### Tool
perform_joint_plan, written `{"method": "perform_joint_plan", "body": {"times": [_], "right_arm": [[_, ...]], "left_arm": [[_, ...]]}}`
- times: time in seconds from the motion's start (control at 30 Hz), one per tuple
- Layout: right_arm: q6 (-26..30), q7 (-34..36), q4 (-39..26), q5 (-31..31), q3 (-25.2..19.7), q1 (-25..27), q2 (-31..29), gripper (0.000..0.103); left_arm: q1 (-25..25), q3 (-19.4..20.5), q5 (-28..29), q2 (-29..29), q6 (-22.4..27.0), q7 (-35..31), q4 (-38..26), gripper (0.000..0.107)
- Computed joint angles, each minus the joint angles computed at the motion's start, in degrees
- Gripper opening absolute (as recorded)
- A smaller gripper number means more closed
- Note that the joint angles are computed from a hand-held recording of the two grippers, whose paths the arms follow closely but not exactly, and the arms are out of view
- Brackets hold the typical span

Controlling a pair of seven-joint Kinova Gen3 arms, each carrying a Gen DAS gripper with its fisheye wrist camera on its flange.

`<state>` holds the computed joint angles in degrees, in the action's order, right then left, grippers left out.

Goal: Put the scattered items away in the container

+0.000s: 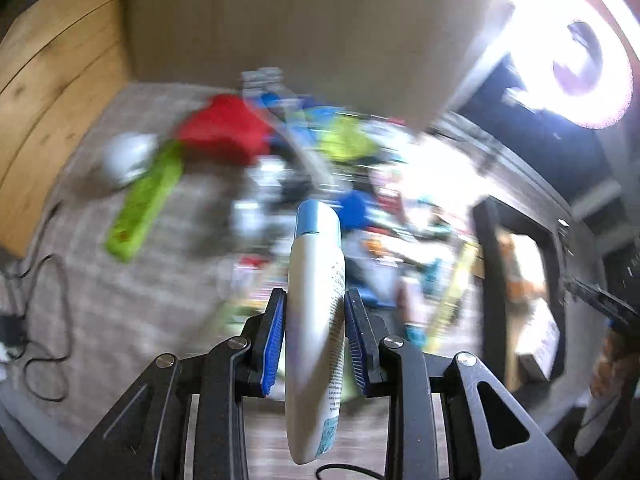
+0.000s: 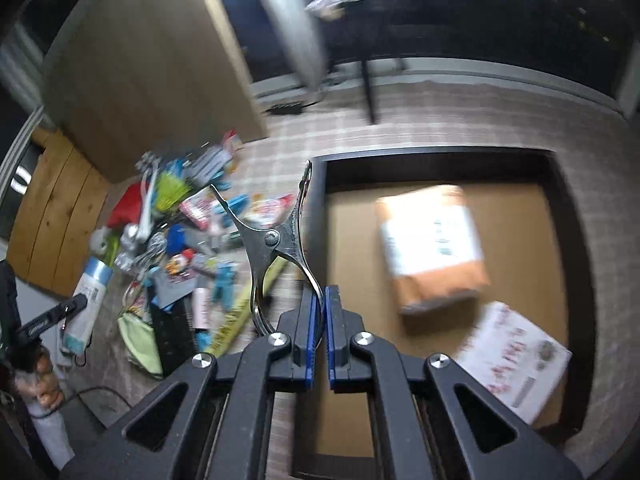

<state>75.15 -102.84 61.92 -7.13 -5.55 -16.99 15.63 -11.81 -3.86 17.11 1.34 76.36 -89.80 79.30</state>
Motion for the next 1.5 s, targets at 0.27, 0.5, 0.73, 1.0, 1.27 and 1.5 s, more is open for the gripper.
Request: {"method": "perform_joint_plan", "body": {"times": [0.27,0.5,0.73,1.0,1.27,1.5], "right_arm": [[-0.6,0.4,5.5,1.9,3.3,6.4,-4.8,0.004],[0.3,2.6,6.5,2.5,4.8,11.1,-5.1,0.004],[0.2,4.5,4.9,5.9,5.3,11.5,-3.7,0.038],[-2.4,7.0,6.5,1.8,4.4,13.1,-4.6,0.042],[-2.1,7.7,7.2,-2.0,2.4,10.4,-4.4,0.042],[-2.3,3.3,8.5,-0.5,0.0,3.5,-4.7,0.045]], "left_arm": [[11.5,8.1,0.6,5.3,-0.8,4.9,-7.1,0.027],[21.4,11.3,-3.3,11.7,-2.6,11.5,-13.8,0.027],[28.3,11.2,-9.5,17.0,-2.2,17.6,-20.2,0.041],[27.0,10.3,-10.3,14.5,-2.8,18.7,-16.6,0.041],[20.9,8.3,-9.6,8.3,-2.6,16.8,-8.8,0.041],[10.8,3.6,-6.2,2.2,-0.5,6.7,-0.5,0.041]]}}
